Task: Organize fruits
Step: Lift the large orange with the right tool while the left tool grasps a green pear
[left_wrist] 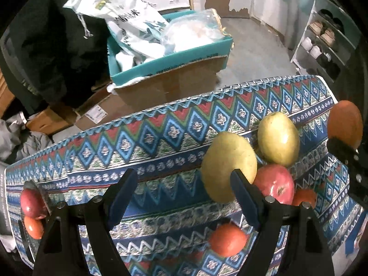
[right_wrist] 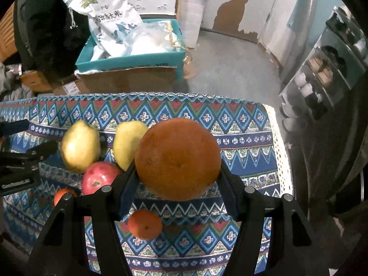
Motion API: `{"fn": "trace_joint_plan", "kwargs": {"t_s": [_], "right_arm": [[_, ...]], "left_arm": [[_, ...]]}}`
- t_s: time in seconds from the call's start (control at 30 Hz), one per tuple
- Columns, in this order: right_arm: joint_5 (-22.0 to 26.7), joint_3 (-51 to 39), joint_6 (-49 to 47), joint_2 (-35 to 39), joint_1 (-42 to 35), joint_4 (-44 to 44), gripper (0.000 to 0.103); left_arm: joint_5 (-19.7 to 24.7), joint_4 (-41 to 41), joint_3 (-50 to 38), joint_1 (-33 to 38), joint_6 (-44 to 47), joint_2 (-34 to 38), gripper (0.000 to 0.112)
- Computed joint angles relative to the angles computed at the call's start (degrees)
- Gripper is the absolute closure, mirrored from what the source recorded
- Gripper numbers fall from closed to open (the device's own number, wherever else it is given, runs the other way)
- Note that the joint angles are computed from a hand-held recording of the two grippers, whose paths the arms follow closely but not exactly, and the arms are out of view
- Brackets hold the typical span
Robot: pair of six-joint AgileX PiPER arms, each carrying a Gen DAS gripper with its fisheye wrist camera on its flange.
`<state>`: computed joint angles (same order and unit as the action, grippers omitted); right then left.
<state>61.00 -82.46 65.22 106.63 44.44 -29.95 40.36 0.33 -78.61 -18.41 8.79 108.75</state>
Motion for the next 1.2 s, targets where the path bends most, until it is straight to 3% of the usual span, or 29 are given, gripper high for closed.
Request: {"fn": "trace_joint_plan", "kwargs": {"t_s": [0.47,0.67,0.93,1.2], "right_arm": [[-8.23,7.30,3.61,-0.79,-2.89,2.14,0.039],[-8.46,6.98,3.75,-0.76,-3.18,2.19,0.039],[-8.24,7.37,4.87,-1.52,-2.84,1.77,0.039],[-8.91,9.06,5.19,-1.83,-2.66,2.28,0.039]], "left_arm": [[4.37,-6.14,-5.86,-0.76,-0.42,3.66,0.022],[5.27,-8.89,-6.05,-0.66,2.22,2.73,0.022],[2.91,-5.54,-4.92,-1.84,0.27,4.50,0.022],[2.86,-15.81,-4.30,1.34,6.95,6.60,0.021]]}}
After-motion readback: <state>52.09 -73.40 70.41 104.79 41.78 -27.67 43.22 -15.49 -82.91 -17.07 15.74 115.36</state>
